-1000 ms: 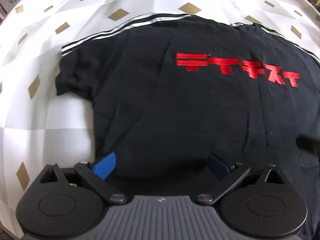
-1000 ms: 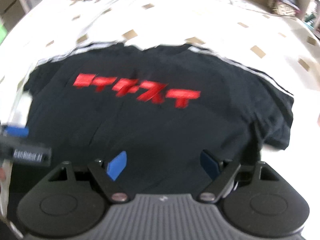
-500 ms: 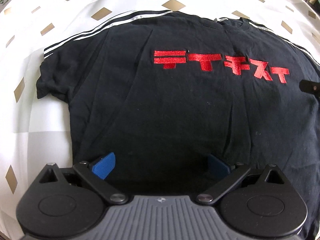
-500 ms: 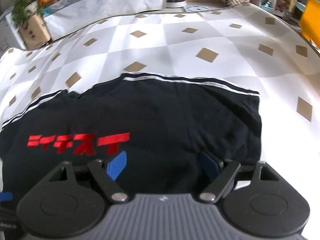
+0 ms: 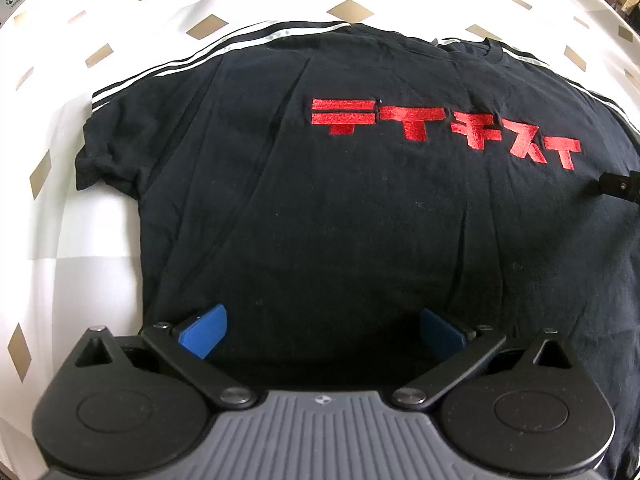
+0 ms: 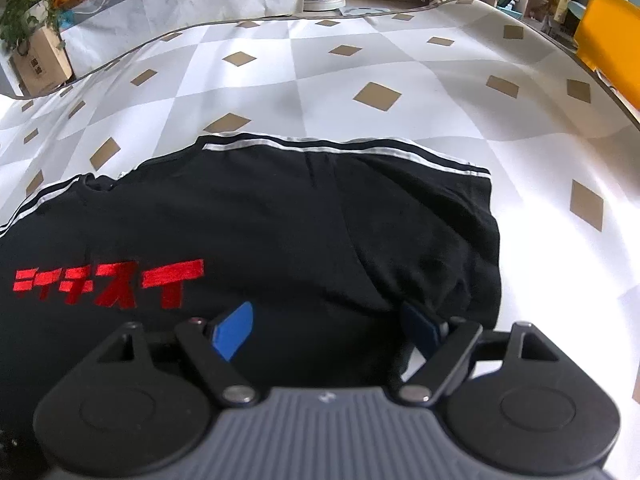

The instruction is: Fold clothes

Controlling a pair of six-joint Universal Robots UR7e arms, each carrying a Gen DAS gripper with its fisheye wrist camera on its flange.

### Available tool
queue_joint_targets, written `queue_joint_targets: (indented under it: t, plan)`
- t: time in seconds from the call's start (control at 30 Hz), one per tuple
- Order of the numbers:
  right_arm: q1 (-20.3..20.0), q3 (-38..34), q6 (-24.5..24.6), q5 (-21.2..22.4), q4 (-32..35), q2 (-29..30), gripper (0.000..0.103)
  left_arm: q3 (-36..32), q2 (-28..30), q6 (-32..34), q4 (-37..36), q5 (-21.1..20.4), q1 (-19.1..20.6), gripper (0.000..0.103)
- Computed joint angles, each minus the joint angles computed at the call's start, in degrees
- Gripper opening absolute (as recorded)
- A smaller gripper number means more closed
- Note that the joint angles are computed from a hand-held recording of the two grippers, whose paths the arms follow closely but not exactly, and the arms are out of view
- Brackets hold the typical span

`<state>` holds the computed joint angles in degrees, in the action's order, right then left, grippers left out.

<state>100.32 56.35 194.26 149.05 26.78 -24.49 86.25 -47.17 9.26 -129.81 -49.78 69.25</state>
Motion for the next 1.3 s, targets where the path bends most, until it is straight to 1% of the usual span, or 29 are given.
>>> queue_joint_targets:
  t: [0.33,0.57,0.63,0.7,0.77,0.87,0.97,1.1,1.23,1.3]
  plan:
    - [0.05,0.21,1.75,1.56,0.86,0.04,0.081,2.36,-0.98,1.16,-2.86,-0.22,-0.01,0.103]
    - [0.14,0.61,1.97,1.02,1.28,-0.49,0.08,2.64,-1.4,1.23,-2.23,-0.28,-0.02,0.103]
    - [0.6,2.25,0.25,1.11,-0.96,-1.63,0.08,2.41,-1.35,1.33,-1.84,0.21,-0.09,0.103]
    - [1.06,3.89,-0.36,1.25,-2.82,-2.76,0.08,2.87,-1.52,2.04,-2.4,0.84,-0.36,0.103]
    - [1.29,5.23,1.47,-0.5,-2.53,-3.73,0.08,3.45,-1.82,2.6,-2.95,1.37,-0.66,0.103]
    - [1.63,6.15,4.85,-3.5,0.15,-4.13,0.08,3.63,-2.33,2.16,-2.71,1.31,-0.68,0.103]
    - [2.43,6.94,4.66,-4.32,1.34,-4.3,0.08,3.71,-2.65,1.41,-1.79,1.71,-0.69,0.103]
    - [2.95,10.97,7.38,-9.08,0.45,-6.77,0.081,3.68,-3.2,0.06,0.38,1.49,-0.45,0.103]
    - [4.25,13.34,9.6,-10.41,-0.04,-7.15,0.081,5.1,-4.32,1.05,-0.23,1.4,-0.27,0.103]
    - [4.87,13.96,11.42,-10.36,0.05,-6.76,0.081,6.2,-5.01,2.04,-1.61,1.21,-0.33,0.103]
